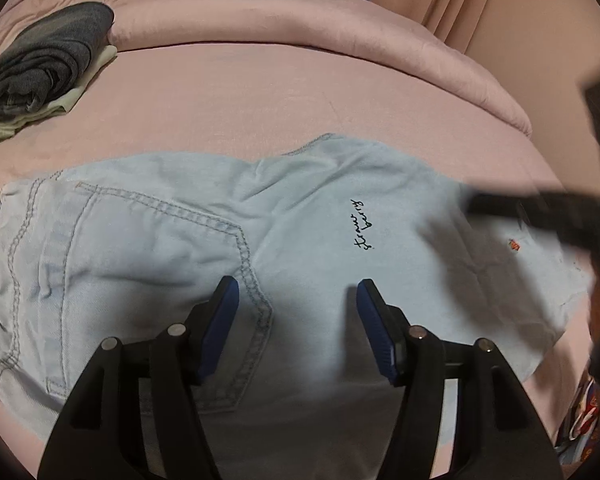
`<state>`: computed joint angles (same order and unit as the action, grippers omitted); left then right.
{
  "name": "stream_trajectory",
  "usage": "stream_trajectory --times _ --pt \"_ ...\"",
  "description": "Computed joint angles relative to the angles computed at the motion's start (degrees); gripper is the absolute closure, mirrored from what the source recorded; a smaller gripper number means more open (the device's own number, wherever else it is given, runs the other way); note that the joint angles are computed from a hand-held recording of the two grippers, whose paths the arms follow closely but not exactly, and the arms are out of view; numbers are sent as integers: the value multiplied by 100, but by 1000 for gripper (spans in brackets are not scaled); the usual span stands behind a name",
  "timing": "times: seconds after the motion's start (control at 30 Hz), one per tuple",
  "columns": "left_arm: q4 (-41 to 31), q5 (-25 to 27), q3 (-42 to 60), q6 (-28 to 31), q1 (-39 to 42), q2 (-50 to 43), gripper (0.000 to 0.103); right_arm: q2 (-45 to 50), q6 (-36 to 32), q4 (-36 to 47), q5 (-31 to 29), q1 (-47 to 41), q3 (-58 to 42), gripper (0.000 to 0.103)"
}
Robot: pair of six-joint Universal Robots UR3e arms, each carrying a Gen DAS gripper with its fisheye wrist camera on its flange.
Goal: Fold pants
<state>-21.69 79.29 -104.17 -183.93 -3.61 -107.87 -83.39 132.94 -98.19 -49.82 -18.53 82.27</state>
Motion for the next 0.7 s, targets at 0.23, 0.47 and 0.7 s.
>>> stream_trajectory --times 0.23,0.47,0.7 --pt "-55 779 97 -87 -566 114 41 -2140 -1979 383 -664 -1334 2471 97" --pt "402 1323 -857 -81 -1111 491 38 -2652 -3127 1958 -521 -2547 2484 96" --pt "-12 494 -1200 -287 -785 1302 36 -2193 -3697 3870 -122 -4666 1573 52"
